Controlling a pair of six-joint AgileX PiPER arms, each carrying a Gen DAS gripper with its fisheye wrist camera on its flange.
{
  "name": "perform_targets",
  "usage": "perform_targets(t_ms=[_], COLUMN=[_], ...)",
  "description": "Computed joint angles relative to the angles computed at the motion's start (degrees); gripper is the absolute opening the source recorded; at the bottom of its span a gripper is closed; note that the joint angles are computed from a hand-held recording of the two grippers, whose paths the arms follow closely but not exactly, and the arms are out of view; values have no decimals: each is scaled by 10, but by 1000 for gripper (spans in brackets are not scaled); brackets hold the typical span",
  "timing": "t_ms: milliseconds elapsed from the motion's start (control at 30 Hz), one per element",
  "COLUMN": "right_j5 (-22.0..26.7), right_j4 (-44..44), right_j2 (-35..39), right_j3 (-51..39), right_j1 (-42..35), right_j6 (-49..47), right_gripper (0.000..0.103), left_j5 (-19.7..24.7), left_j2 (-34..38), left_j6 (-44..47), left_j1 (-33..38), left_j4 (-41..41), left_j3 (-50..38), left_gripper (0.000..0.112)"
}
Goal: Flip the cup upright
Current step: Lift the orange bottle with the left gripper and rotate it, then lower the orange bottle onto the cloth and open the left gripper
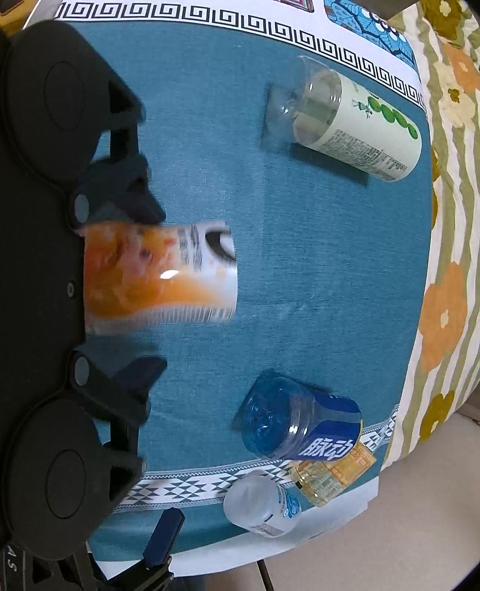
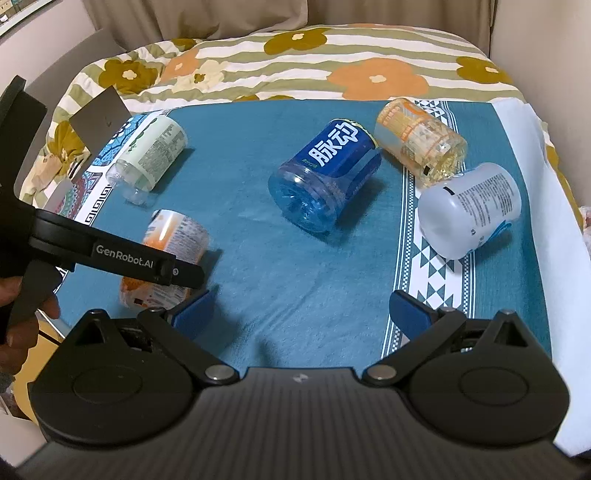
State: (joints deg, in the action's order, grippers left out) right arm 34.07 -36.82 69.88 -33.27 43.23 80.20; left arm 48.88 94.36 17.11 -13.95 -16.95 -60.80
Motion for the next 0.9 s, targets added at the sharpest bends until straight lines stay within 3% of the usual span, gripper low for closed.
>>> perform_targets(t_ms=[467, 900], right_j5=[8, 34], right_j4=[2, -6], right_j2=[-3, 38], right_j3=[1, -47], right_j1=[7, 28], right_j6=[22, 41], right_gripper=[103, 103], left_j5=[3, 22], left_j2=[-18, -22], left_j6=[23, 80], left_j1=[15, 57], left_j4=[-4, -37], left_j3=[-2, -12], left_gripper=[88, 91])
